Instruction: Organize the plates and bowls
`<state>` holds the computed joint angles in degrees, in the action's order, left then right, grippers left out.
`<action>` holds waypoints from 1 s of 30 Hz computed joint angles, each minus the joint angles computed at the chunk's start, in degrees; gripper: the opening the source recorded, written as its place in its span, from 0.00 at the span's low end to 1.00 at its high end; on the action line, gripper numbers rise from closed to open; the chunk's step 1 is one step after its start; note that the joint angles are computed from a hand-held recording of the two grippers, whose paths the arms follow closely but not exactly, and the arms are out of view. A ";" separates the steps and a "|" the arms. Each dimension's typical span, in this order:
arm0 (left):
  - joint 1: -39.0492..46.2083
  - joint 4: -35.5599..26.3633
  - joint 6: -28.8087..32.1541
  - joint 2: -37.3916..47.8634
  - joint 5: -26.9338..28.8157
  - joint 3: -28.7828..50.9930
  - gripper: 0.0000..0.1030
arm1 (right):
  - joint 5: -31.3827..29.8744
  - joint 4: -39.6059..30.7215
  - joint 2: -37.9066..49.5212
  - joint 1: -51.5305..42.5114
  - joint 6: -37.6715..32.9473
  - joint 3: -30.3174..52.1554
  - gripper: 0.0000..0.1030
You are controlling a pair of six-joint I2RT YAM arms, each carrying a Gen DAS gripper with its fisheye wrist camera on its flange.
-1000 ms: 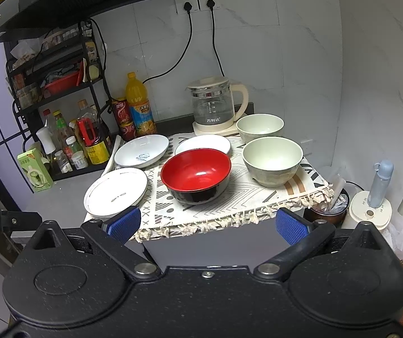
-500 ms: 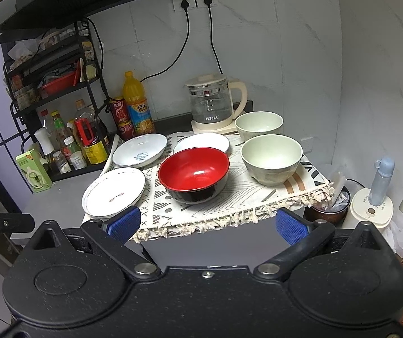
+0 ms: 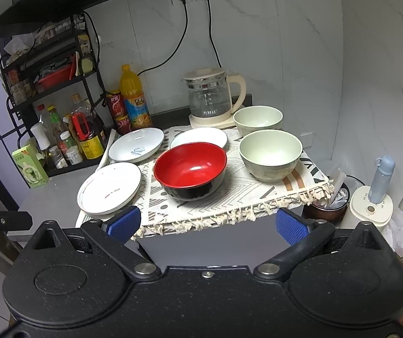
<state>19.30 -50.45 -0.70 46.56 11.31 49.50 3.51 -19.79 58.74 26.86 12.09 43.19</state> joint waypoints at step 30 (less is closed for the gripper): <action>-13.63 21.37 -4.36 45.14 -1.30 21.62 0.86 | -6.22 7.26 28.26 -13.58 -2.78 15.99 0.88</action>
